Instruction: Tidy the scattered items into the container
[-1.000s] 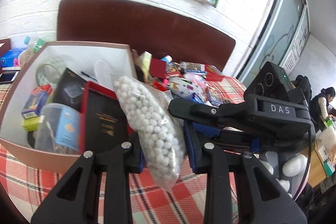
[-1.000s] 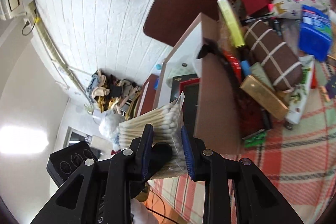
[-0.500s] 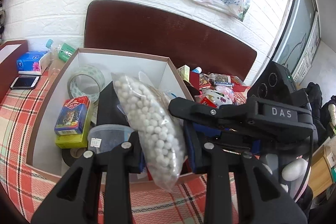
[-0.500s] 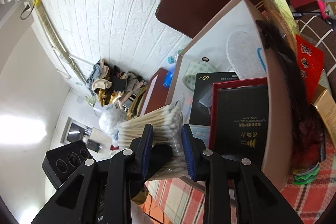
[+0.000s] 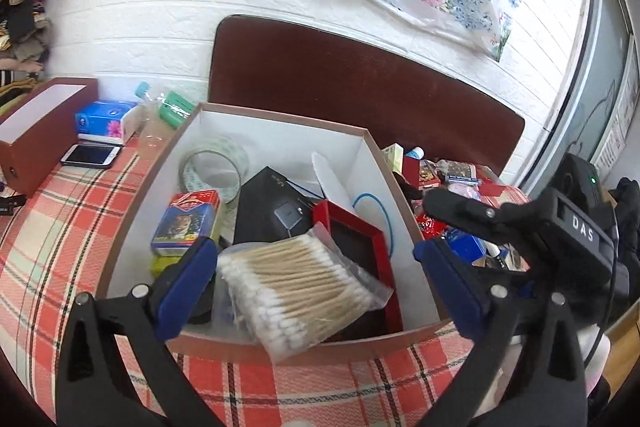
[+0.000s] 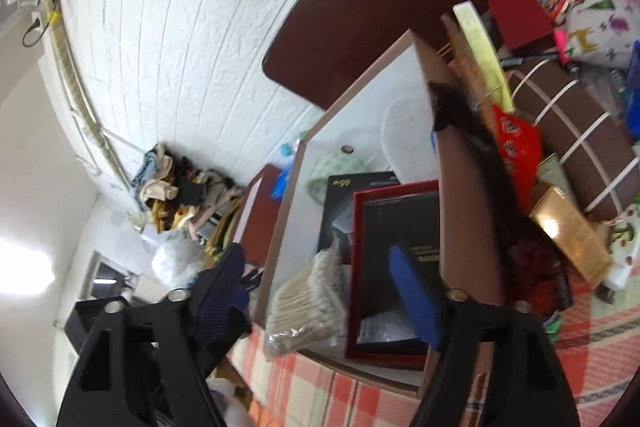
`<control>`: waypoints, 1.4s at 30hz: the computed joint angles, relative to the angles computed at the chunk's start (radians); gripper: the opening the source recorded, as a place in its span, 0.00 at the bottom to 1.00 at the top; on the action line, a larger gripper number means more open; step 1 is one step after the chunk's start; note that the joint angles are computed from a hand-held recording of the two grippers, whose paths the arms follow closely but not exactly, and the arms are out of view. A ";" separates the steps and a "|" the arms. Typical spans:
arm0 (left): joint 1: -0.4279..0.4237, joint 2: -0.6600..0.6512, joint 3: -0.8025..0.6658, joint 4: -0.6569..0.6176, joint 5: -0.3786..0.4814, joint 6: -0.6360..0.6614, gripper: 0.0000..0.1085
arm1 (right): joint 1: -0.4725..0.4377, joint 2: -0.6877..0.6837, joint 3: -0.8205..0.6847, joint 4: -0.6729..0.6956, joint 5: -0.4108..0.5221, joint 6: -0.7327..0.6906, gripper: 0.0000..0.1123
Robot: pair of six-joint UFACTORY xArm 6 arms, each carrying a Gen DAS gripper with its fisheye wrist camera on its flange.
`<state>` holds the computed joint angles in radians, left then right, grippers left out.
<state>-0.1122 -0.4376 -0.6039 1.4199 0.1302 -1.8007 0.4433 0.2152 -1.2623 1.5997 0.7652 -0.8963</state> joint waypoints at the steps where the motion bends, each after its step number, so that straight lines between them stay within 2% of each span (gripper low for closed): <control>1: -0.011 -0.013 0.011 -0.039 0.021 0.032 0.94 | 0.001 -0.012 0.012 -0.005 -0.007 0.000 0.70; 3: -0.048 -0.045 0.033 -0.141 0.080 0.123 0.94 | -0.003 -0.038 0.040 -0.005 -0.002 0.009 0.70; 7: -0.140 -0.100 0.052 -0.204 0.214 0.169 0.94 | -0.004 -0.106 0.107 -0.018 -0.027 0.013 0.70; 13: -0.303 -0.146 0.048 -0.256 0.440 0.222 0.94 | 0.049 -0.245 0.214 -0.062 -0.196 -0.032 0.70; 20: -0.471 -0.204 0.063 -0.305 0.668 0.206 0.94 | 0.138 -0.398 0.349 -0.266 -0.409 0.022 0.70; 24: -0.569 -0.244 0.074 -0.307 0.791 0.172 0.94 | 0.180 -0.467 0.418 -0.283 -0.498 0.011 0.70; 25: -0.584 -0.249 0.073 -0.314 0.814 0.170 0.94 | 0.191 -0.480 0.431 -0.305 -0.521 0.026 0.70; 29: -0.662 -0.243 0.059 -0.326 0.942 0.174 0.94 | 0.233 -0.540 0.506 -0.529 -0.611 0.191 0.73; 31: -0.702 -0.243 0.057 -0.327 1.001 0.176 0.94 | 0.251 -0.574 0.537 -0.543 -0.641 0.196 0.77; 34: -0.752 -0.260 0.058 -0.330 1.059 0.159 0.94 | 0.266 -0.623 0.565 -0.532 -0.632 0.184 0.78; 42: -0.837 -0.293 0.062 -0.356 1.155 0.133 0.94 | 0.301 -0.688 0.620 -0.690 -0.660 0.330 0.78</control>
<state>-0.9494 -0.7308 -0.5419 1.0638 1.2854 -1.6675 0.7440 -0.4723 -0.6425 0.9101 0.1052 -0.5659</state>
